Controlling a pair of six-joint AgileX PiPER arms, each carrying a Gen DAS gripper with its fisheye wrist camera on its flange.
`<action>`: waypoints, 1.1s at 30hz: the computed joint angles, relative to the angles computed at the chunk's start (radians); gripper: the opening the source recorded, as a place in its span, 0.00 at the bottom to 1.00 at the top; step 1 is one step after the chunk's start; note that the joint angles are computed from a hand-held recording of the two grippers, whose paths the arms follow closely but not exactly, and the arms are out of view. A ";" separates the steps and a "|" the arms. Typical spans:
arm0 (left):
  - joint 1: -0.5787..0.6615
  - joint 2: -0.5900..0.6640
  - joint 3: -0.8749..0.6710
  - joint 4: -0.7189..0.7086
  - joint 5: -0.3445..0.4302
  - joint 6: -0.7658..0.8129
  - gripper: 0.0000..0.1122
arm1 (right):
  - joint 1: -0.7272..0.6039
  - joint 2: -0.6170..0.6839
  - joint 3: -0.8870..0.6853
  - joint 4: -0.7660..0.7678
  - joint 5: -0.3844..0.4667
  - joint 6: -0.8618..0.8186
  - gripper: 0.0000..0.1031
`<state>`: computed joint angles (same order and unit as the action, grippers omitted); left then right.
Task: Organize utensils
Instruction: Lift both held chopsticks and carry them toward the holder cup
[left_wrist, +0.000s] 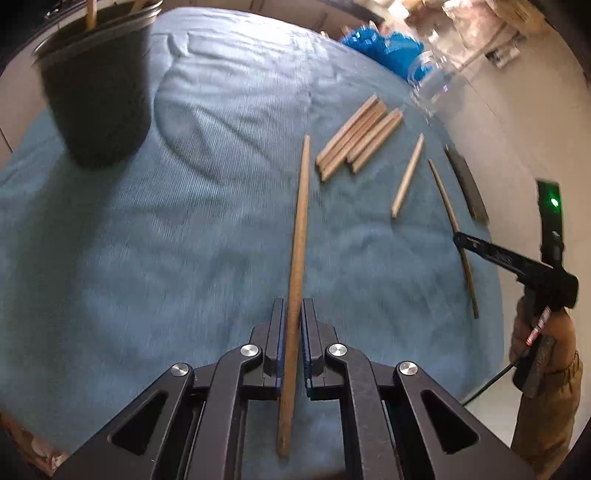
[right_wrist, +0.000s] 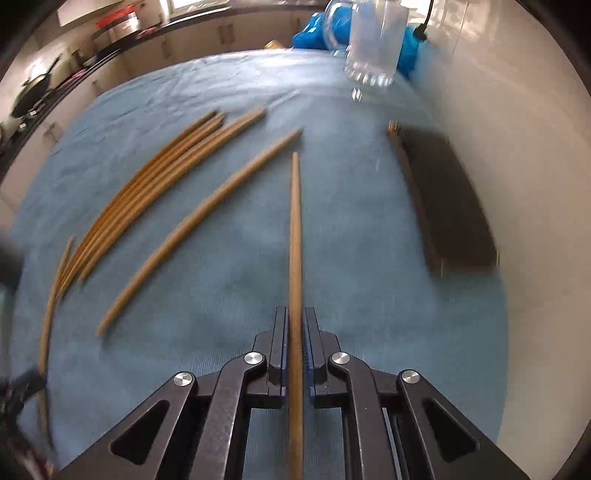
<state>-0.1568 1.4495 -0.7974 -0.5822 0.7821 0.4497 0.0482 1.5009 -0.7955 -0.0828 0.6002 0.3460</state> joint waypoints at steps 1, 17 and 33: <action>0.013 -0.011 0.007 -0.001 0.024 0.020 0.06 | 0.002 -0.046 0.042 0.026 0.002 -0.029 0.08; -0.148 0.139 -0.200 0.217 -0.022 -0.171 0.15 | -0.054 0.161 -0.205 0.039 0.148 -0.155 0.38; -0.157 0.274 -0.368 0.218 0.037 -0.159 0.06 | 0.054 0.343 -0.485 -0.007 0.305 -0.121 0.07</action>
